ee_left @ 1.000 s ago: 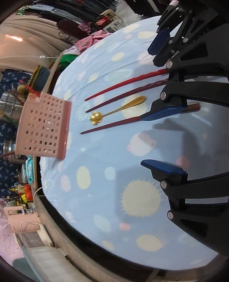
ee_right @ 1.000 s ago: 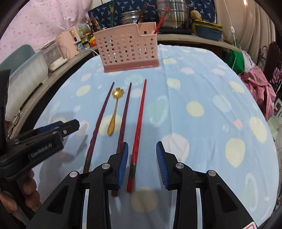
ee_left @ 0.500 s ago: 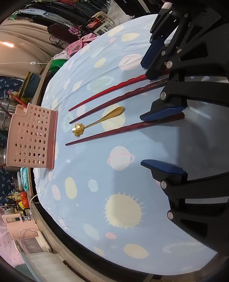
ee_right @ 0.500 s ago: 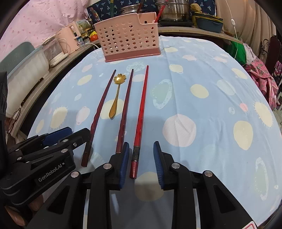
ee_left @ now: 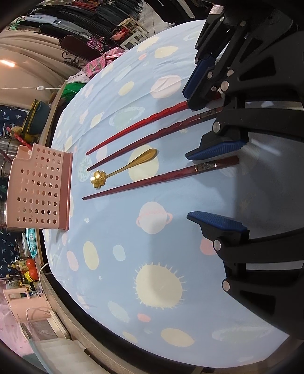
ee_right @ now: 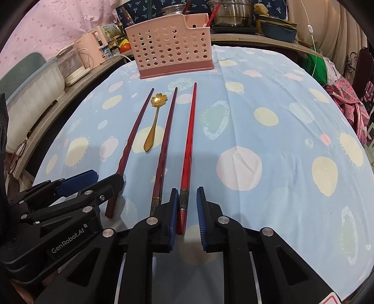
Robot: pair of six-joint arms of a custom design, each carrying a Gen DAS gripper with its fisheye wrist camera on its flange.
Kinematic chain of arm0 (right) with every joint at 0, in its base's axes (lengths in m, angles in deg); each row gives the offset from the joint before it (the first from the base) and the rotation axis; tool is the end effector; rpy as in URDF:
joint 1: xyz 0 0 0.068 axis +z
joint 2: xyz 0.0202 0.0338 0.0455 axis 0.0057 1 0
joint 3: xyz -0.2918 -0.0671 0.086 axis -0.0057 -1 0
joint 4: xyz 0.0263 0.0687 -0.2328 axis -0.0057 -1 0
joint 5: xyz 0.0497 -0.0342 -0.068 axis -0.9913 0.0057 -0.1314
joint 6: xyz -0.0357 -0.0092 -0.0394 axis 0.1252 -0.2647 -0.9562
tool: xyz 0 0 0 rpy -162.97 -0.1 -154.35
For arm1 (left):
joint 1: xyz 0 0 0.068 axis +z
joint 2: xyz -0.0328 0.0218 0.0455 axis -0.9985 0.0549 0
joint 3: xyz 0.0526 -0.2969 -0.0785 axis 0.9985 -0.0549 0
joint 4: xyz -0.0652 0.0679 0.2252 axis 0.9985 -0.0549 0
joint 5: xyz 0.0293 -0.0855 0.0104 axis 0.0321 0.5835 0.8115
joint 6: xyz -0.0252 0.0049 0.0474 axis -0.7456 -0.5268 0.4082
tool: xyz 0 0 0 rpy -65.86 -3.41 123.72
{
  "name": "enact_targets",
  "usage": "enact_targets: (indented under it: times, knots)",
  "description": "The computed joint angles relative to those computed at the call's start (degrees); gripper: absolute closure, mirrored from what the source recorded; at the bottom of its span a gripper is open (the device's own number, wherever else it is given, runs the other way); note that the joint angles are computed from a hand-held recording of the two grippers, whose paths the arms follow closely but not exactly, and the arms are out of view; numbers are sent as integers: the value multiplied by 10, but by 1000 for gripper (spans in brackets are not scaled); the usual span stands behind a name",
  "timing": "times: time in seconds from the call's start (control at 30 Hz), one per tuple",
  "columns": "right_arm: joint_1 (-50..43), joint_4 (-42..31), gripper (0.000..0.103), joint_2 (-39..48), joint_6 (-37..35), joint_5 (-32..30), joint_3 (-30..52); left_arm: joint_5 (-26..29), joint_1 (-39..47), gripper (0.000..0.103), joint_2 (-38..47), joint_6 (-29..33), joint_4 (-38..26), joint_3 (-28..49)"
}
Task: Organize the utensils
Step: 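Close right tool on a red chopstick while left tool closes on a dark red chopstick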
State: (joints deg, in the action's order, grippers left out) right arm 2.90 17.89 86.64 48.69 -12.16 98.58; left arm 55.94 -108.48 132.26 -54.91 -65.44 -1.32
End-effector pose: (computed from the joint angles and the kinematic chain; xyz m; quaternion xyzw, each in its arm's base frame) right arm 0.2287 0.0084 0.1000 0.1659 0.9323 0.0418 0.3186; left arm 0.3147 -0.1316 0.0927 0.2377 0.9195 -0.1301 0.2849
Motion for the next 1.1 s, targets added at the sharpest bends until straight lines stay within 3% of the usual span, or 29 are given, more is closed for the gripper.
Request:
enact_targets:
  times: [0.17, 0.7, 1.1]
  knots:
    - [-2, 5, 91, 2, -2, -1, -4, 4, 2, 60, 2, 0, 3, -2]
    - [-2, 7, 94, 2, -2, -1, -6, 12, 10, 94, 0, 11, 6, -11]
    - [-16, 2, 96, -20, -2, -14, -17, 31, 23, 96, -27, 5, -18, -8]
